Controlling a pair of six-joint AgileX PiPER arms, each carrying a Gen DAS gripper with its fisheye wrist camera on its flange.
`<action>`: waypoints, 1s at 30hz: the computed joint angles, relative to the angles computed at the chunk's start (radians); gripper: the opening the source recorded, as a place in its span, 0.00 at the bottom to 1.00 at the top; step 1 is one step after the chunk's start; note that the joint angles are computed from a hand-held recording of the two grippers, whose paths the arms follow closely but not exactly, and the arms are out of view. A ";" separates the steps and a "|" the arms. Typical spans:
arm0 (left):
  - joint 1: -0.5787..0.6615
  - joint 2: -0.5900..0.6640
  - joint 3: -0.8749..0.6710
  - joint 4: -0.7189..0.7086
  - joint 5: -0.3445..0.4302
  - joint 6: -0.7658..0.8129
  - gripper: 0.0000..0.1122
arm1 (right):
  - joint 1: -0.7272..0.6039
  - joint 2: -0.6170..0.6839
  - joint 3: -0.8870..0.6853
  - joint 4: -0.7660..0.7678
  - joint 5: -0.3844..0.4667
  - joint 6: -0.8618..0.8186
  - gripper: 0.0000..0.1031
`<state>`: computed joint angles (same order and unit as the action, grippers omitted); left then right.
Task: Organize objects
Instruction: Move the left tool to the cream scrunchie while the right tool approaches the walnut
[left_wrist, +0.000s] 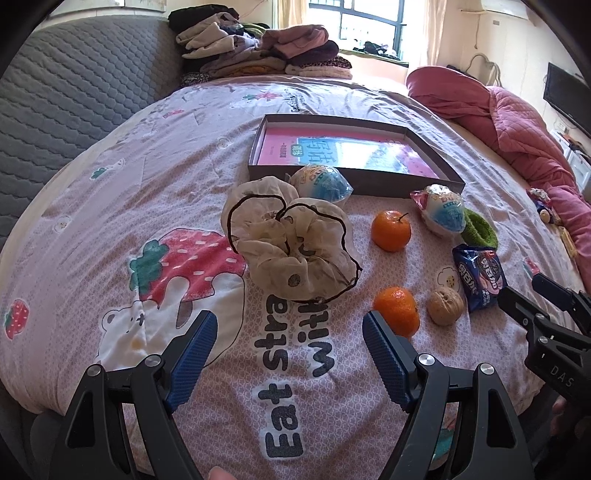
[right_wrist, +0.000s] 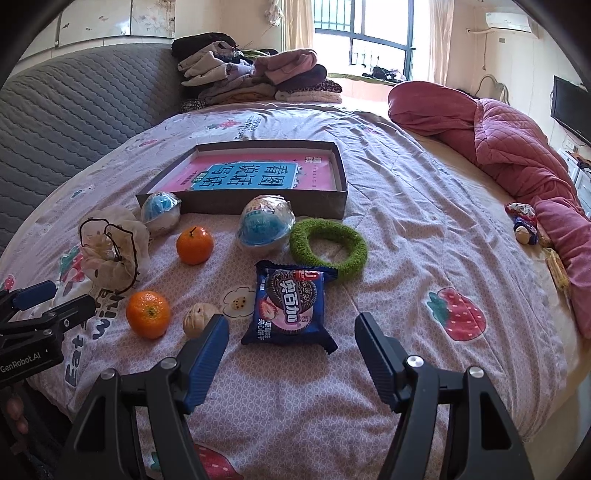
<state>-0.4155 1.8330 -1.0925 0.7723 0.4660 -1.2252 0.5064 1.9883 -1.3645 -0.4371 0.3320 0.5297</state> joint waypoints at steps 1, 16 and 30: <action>0.009 0.007 -0.008 -0.021 -0.011 0.019 0.73 | -0.001 0.009 -0.011 0.006 0.005 -0.005 0.68; 0.081 0.083 -0.061 -0.091 -0.041 0.107 0.73 | 0.035 0.065 -0.066 0.127 -0.004 -0.154 0.68; 0.144 0.121 -0.097 -0.136 -0.065 0.175 0.73 | 0.085 0.130 -0.143 0.132 0.044 -0.236 0.67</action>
<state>-0.2720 1.9541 -1.1896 0.6359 0.4012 -1.0501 0.5910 2.1178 -1.5071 -0.3053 0.3760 0.2940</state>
